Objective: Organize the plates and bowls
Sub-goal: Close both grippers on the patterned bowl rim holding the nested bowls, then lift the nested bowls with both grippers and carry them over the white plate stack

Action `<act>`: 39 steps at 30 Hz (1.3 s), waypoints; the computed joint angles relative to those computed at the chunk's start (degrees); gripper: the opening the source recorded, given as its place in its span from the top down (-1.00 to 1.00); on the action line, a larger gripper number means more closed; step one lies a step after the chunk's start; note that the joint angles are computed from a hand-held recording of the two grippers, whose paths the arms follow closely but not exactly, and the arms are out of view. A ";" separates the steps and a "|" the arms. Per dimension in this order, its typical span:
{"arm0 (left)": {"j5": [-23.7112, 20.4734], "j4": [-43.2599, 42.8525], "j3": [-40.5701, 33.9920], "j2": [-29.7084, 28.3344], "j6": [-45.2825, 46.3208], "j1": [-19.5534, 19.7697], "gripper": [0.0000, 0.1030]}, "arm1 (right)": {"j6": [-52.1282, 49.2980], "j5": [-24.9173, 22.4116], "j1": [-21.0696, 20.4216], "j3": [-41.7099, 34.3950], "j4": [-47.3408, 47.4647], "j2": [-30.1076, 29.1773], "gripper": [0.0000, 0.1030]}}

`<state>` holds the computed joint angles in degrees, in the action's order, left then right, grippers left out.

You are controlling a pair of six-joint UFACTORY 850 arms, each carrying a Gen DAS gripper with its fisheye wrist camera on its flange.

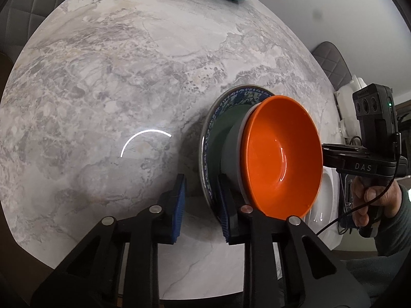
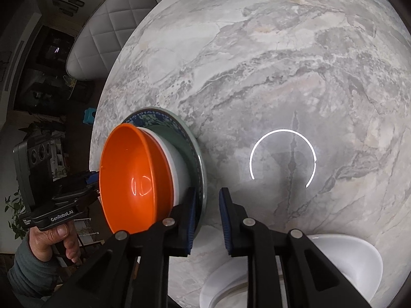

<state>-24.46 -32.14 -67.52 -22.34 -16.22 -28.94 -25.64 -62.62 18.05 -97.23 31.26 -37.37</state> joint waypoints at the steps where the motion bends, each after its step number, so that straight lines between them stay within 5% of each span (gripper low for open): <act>1: -0.32 0.05 -0.55 -0.34 0.48 -0.10 0.75 | -0.22 -0.08 -0.08 0.01 0.35 -0.02 0.66; 4: -1.22 2.65 -2.35 -1.52 -1.27 -0.35 0.82 | -1.14 -0.42 -0.33 0.02 1.75 -0.08 0.79; 23: -2.15 11.34 -3.36 -1.27 -8.23 -1.55 0.82 | -0.96 3.14 0.27 2.21 1.10 1.87 0.79; 39: -7.71 15.15 -7.53 0.08 -10.69 -2.00 0.83 | 2.45 3.10 0.01 2.36 0.91 4.64 0.79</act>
